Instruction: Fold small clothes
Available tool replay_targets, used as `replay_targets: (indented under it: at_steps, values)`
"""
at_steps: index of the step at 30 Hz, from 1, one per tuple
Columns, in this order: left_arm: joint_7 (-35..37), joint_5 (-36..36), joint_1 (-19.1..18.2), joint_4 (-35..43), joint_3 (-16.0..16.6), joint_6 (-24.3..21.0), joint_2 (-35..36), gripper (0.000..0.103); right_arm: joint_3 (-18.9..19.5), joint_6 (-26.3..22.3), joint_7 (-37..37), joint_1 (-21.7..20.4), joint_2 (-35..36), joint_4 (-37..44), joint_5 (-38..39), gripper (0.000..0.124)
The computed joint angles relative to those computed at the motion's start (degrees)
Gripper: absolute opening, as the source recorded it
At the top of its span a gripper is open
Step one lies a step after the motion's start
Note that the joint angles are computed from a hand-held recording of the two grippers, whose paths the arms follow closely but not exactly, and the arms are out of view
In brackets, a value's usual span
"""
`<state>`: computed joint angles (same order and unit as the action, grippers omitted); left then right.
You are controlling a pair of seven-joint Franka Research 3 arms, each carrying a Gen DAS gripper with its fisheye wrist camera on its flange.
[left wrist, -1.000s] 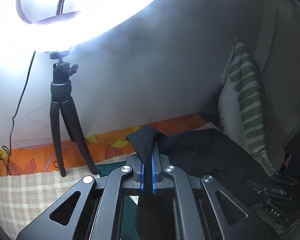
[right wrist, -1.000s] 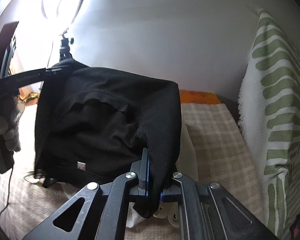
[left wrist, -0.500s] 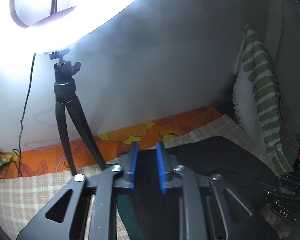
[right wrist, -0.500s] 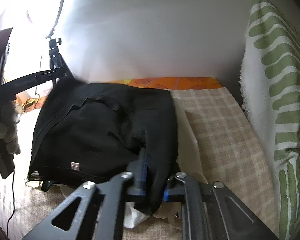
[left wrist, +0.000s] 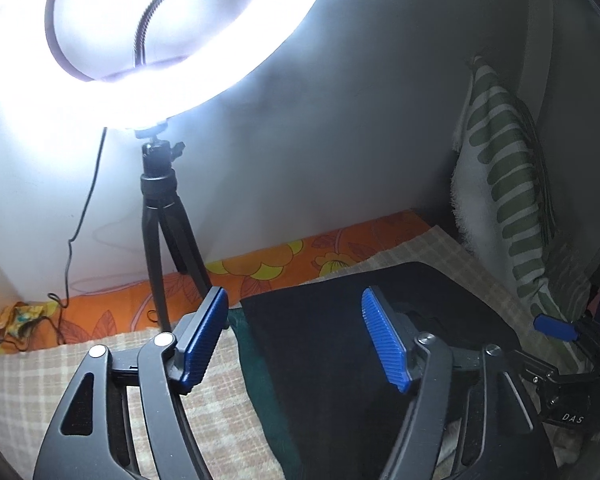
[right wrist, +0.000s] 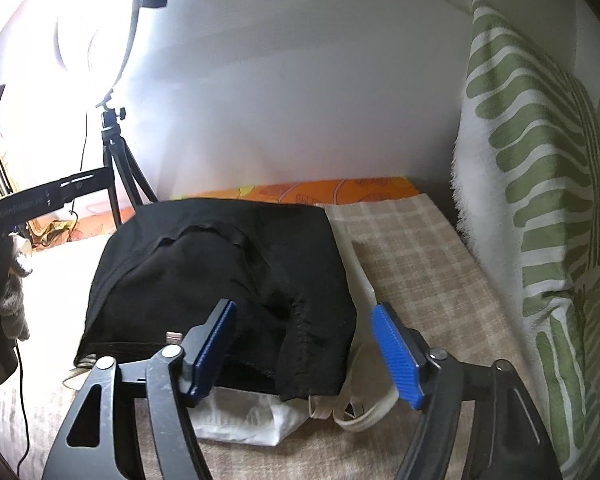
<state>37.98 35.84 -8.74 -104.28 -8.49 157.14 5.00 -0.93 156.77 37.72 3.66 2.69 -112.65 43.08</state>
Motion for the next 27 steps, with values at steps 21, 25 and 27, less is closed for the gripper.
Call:
replay_targets:
  at_steps: [21, 25, 27]
  values:
    - [4.1, -4.0, 1.6, -18.6, -4.9, -1.5, -24.4, 0.080, -4.3, 4.3, 1.2, 7.3, -24.3, -19.7, 3.3, 0.083]
    - [4.4, -4.9, 1.6, -24.2, -5.7, -0.8, -31.0, 0.081, -4.9, 4.8, 3.0, 8.3, -29.4, -24.6, 1.9, 0.083]
    - [4.3, -5.1, 1.6, -27.4, -6.2, -0.4, -34.6, 0.082, -5.0, 5.0, 4.2, 8.7, -32.3, -27.3, 1.1, 0.083]
